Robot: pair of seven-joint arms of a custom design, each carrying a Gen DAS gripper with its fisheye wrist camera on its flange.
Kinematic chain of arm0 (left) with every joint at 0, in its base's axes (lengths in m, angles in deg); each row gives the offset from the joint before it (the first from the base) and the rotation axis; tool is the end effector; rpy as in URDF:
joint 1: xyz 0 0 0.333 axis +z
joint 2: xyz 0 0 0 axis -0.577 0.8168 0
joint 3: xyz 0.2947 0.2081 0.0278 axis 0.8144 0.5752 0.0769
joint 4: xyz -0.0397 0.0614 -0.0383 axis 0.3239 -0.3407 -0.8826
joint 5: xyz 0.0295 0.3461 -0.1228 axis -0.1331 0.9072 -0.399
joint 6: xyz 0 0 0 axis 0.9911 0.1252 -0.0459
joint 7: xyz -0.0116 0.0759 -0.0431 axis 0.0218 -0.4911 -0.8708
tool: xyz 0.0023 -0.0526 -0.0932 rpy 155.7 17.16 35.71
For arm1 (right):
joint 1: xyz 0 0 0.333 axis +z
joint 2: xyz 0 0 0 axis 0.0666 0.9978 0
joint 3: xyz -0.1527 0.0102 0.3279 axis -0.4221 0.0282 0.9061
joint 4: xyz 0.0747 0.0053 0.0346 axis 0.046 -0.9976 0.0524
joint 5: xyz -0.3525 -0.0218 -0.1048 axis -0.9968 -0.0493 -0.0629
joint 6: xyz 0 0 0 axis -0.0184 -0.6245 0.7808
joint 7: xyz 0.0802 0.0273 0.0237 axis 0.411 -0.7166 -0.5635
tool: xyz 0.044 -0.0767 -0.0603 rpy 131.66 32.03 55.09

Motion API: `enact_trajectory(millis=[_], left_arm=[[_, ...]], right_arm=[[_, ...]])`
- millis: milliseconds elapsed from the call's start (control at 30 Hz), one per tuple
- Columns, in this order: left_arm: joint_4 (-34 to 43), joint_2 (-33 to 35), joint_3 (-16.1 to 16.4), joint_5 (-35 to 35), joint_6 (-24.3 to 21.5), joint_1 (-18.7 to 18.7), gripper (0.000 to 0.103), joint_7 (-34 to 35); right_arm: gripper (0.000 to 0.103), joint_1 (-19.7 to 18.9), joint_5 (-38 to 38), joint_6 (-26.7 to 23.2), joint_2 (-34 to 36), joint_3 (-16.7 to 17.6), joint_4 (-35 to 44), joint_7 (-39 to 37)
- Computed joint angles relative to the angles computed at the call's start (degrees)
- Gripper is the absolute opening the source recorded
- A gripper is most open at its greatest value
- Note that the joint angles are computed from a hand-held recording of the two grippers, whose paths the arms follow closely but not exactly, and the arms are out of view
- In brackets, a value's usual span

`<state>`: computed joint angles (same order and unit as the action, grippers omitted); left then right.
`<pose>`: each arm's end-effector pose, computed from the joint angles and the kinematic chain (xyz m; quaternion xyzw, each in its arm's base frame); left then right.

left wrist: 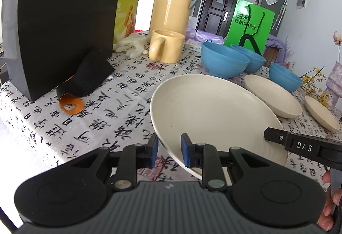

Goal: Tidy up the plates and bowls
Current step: 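Lift and carry both cream plates toward the black paper bag, then lower both plates onto the table beside the black bag and open both grippers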

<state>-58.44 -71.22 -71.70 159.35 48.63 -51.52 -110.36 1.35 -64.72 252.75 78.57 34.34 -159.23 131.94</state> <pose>0.5046 -0.2191 0.3344 -0.8239 0.3241 -0.2618 0.3841 0.6746 0.3522 0.3323 -0.8189 0.3420 -0.1168 0.4459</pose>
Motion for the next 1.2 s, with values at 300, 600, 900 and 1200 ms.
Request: enact_trajectory(millis=[300,600,900,1200], left_arm=[[0.1,1.1,0.3,-0.2,1.6,0.4,0.023,0.1],[0.4,1.5,0.3,-0.6,1.2,-0.1,0.031,0.4],[0.8,0.7,-0.4,-2.9,-6.0,-2.2,0.057,2.3],[1.2,-0.6,-2.7,-0.4,-13.0,-6.1,0.079,3.2]], right_arm=[[0.016,1.2,1.6,-1.2,0.0,-1.7,0.1,-0.4],[0.024,0.6,1.7,-0.6,0.3,-1.0,-0.6,-1.1],[0.05,-3.6,-1.7,3.9,0.0,2.0,-4.4,0.5],[0.079,-11.6,-11.4,17.0,-3.9,3.3,-14.5,4.6]])
